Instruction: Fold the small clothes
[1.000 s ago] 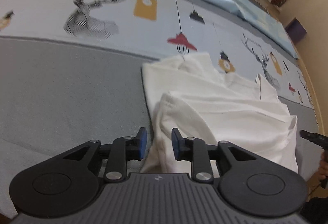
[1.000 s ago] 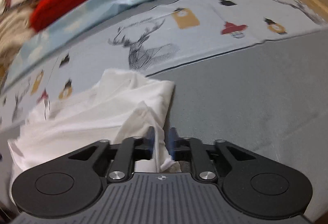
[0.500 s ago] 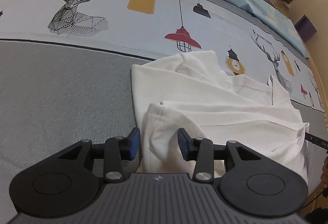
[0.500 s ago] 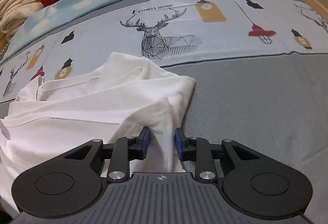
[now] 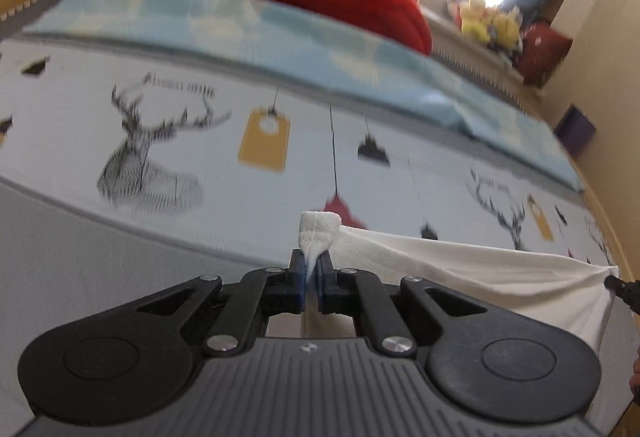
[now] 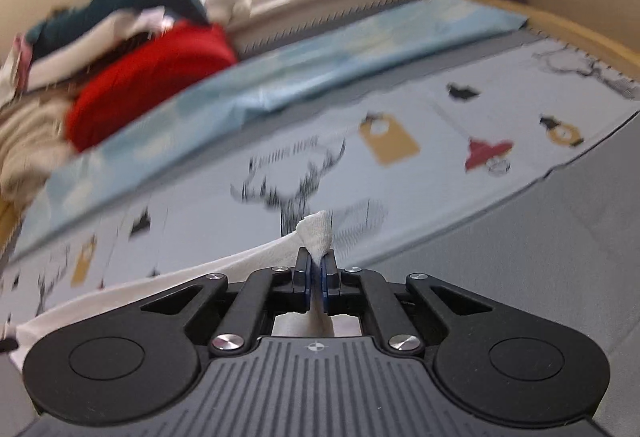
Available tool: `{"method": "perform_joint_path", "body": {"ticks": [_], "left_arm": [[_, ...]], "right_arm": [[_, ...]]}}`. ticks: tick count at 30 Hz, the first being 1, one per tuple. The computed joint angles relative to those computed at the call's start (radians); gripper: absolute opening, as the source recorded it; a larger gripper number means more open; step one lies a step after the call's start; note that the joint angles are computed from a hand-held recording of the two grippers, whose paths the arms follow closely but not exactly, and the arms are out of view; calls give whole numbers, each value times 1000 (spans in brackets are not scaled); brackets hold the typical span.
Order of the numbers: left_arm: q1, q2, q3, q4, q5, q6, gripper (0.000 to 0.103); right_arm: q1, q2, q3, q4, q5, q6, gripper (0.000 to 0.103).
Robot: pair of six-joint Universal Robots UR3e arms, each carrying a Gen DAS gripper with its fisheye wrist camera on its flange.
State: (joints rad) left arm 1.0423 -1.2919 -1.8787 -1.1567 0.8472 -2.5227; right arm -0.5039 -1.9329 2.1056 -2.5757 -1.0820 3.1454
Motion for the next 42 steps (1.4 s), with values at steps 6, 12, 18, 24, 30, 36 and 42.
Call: {"method": "perform_joint_path", "body": {"ticks": [6,12,18,24,30,36,42], "left_arm": [[-86,-90,-1,208,56,-130,6],[-135,-255,136,99,217,-239,12],[-92,-289,216,-148,154,-136,35],[-105,-281,173,-127,146,-194,35],[-140,-218,79,47,173,-169,4],[-163,-253,135,-8,232,-197,6],[-161,-290,132,89,168,-281,30]], "right_arm": [[142,172,-56,-193,-143,71,4],[264,342,-176,-120,-363,90,37],[193,288,-157,67,-269,-2,38],[166,258,-123,141,-237,-73,37],[149,220,-75,65,-198,-63,8],[192,282,-132,73,-286,11,15],[240,334,-141,-85,-351,68,34]]}}
